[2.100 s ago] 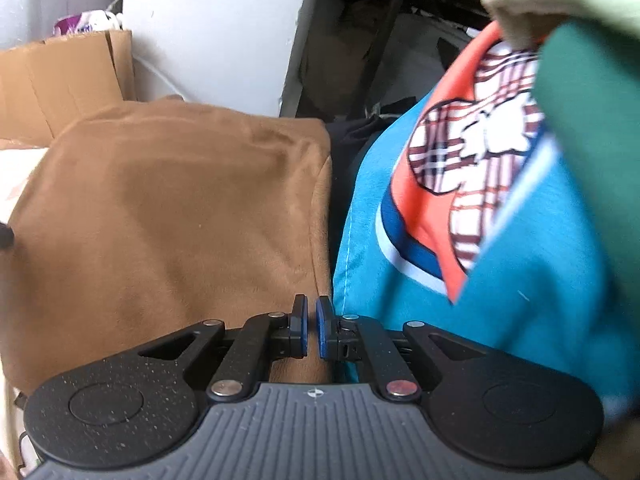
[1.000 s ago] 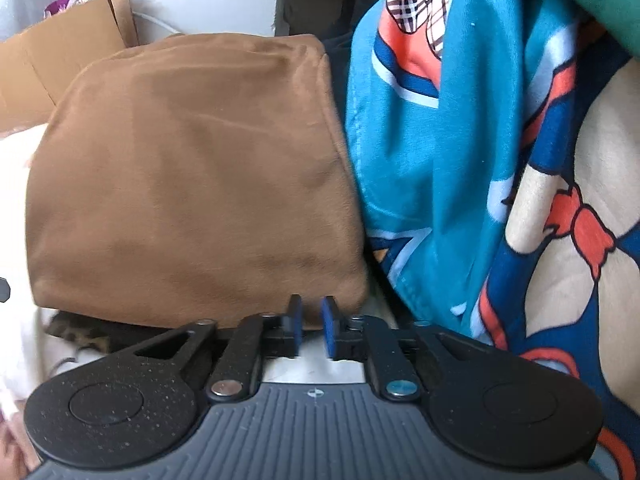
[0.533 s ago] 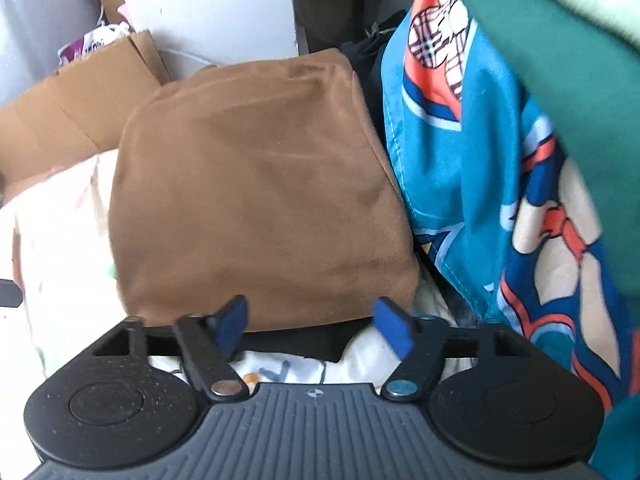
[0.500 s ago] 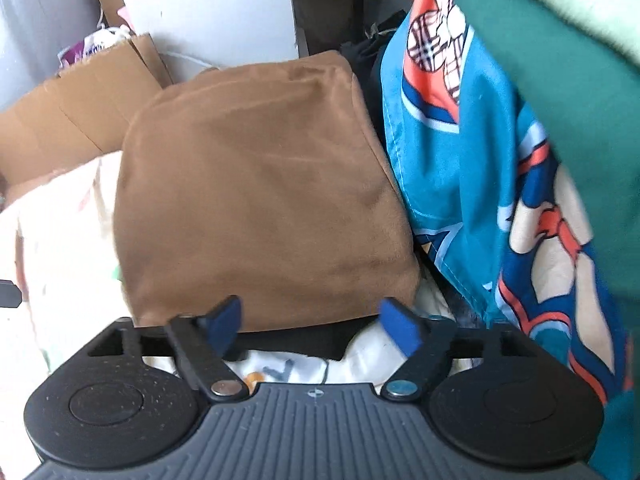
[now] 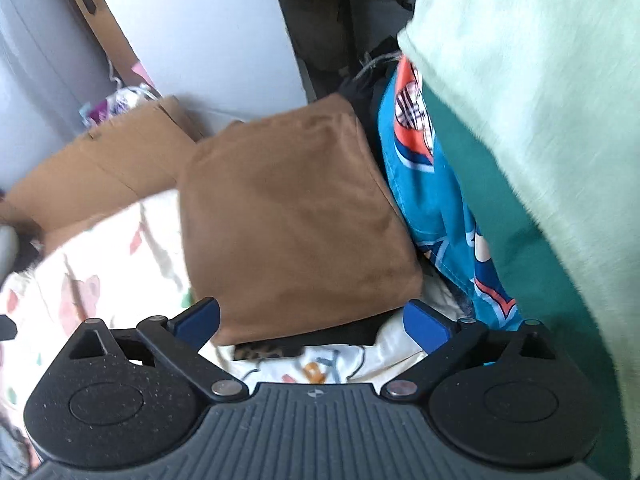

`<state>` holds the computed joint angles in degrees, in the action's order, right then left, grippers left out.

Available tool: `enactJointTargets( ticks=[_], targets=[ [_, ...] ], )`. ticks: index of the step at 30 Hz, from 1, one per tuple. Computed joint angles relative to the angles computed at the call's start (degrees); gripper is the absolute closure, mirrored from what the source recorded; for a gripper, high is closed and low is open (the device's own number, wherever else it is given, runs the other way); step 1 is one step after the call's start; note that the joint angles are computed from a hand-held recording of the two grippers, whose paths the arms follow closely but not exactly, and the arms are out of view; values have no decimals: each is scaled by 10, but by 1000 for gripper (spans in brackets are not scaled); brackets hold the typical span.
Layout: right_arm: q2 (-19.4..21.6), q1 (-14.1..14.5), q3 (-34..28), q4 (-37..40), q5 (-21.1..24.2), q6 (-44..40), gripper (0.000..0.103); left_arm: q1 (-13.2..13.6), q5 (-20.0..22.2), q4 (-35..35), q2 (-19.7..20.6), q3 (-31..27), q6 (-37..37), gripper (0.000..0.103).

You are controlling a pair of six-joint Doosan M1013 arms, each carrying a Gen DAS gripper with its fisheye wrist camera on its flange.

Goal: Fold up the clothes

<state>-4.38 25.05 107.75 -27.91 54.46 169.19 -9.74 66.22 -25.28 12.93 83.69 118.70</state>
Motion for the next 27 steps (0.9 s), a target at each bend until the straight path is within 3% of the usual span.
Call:
enactJointTargets(
  ticks=[10,27],
  targets=[
    [-12,14,-53,30,38,-51,1,28,14,41,-36,-22,-60,1],
    [-5,56,-176,25,130,-92,1,88,91,56,-63,-92,-36,1]
  ],
)
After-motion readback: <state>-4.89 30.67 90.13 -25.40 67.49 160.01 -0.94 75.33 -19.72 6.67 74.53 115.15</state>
